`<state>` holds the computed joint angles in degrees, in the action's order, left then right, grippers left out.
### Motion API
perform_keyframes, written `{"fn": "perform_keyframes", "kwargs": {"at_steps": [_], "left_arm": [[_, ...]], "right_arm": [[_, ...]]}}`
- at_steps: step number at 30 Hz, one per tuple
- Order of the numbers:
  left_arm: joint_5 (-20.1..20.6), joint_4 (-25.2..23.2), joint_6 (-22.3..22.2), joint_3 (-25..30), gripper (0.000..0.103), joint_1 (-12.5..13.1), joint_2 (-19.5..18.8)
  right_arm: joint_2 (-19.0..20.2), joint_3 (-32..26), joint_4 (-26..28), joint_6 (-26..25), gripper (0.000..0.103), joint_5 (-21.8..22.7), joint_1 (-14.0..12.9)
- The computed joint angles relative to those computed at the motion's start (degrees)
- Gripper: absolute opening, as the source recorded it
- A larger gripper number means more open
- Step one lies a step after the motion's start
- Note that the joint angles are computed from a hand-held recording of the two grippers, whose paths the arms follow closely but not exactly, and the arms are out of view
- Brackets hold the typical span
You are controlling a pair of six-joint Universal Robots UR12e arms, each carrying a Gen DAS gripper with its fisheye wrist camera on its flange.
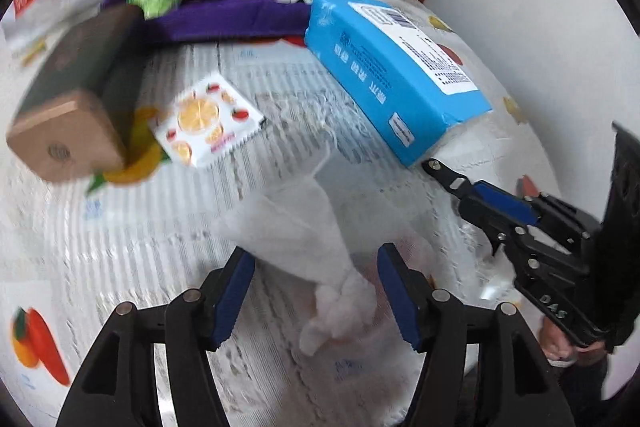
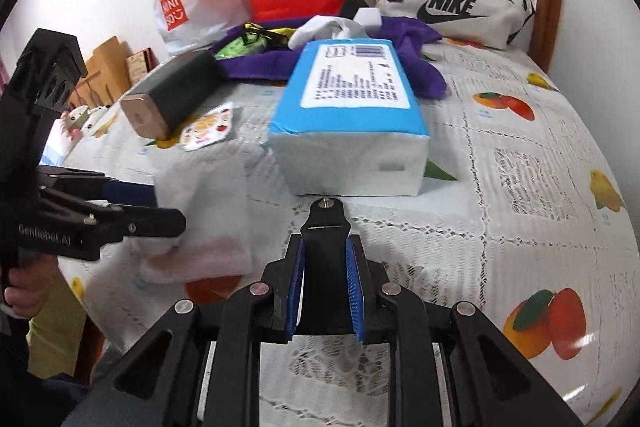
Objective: Organize soft objects
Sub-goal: 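Grasp the white tissue with the left gripper while the right holds the strap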
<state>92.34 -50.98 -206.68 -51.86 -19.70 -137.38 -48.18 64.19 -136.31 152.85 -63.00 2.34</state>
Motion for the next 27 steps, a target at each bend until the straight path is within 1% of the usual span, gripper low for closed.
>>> {"fn": "perform_keyframes", "kwargs": {"at_steps": [2,3,4,6,7,8,9,11,12,13,14,15,17,19,22,25,27], "left_arm": [[3.70,-2.12,0.46,1.70,0.062,-0.55,-0.82],[4.97,-2.64,0.35,1.99,0.062,-0.63,-0.95],[5.31,-2.56,0.28,1.87,0.061,-0.59,-0.89],[5.37,-1.91,-0.03,0.88,0.051,-0.34,-0.38],[5.33,-1.28,-0.50,-0.02,0.043,-0.15,0.13],[5.04,-0.75,-0.88,-0.83,0.038,0.04,0.58],[4.58,-0.13,-1.53,-1.75,0.037,0.29,1.09],[4.21,1.06,-2.61,-3.33,0.029,0.71,1.95],[4.24,1.70,-3.21,-4.16,0.028,0.87,2.40],[4.07,2.53,-3.72,-5.16,0.026,1.11,2.96],[3.87,2.74,-3.98,-5.34,0.021,1.27,3.06],[3.68,3.12,-4.20,-5.80,0.020,1.45,3.34],[3.99,4.31,-4.77,-6.77,0.011,1.67,3.92],[4.26,5.07,-5.04,-7.59,0.010,1.81,4.48],[5.08,6.45,-4.94,-8.85,0.009,1.93,5.29],[5.06,8.14,-5.64,-10.19,0.009,2.02,6.03],[5.24,8.89,-5.78,-10.79,0.009,2.05,6.36]], "right_arm": [[0.29,-0.42,0.36,0.27,0.021,0.66,-0.02],[0.31,-0.42,0.27,0.18,0.021,0.96,-0.04],[0.34,-0.43,0.08,0.11,0.021,1.31,-0.04],[0.55,-0.81,0.42,-0.11,0.021,2.09,0.01],[0.67,-1.03,0.67,-0.27,0.021,2.36,0.08],[0.74,-1.17,0.90,-0.54,0.021,2.69,0.16],[0.80,-1.28,1.10,-0.91,0.021,2.92,0.27],[0.98,-1.49,1.17,-1.51,0.016,3.63,0.44],[1.36,-2.35,2.71,-1.32,0.016,4.62,0.48],[1.56,-2.71,3.04,-0.91,0.015,5.03,0.52],[1.89,-3.16,2.96,-0.29,0.014,5.82,0.56],[2.14,-3.53,3.09,0.01,0.012,6.31,0.60],[2.61,-4.09,2.98,0.47,0.011,6.64,0.72],[2.82,-4.55,4.46,0.02,0.011,5.84,0.90],[2.17,-3.39,4.07,-0.84,0.011,4.80,0.89],[1.38,-2.24,3.80,-0.98,0.015,3.64,0.74],[0.97,-1.68,4.37,-0.21,0.021,3.62,0.44]]}}
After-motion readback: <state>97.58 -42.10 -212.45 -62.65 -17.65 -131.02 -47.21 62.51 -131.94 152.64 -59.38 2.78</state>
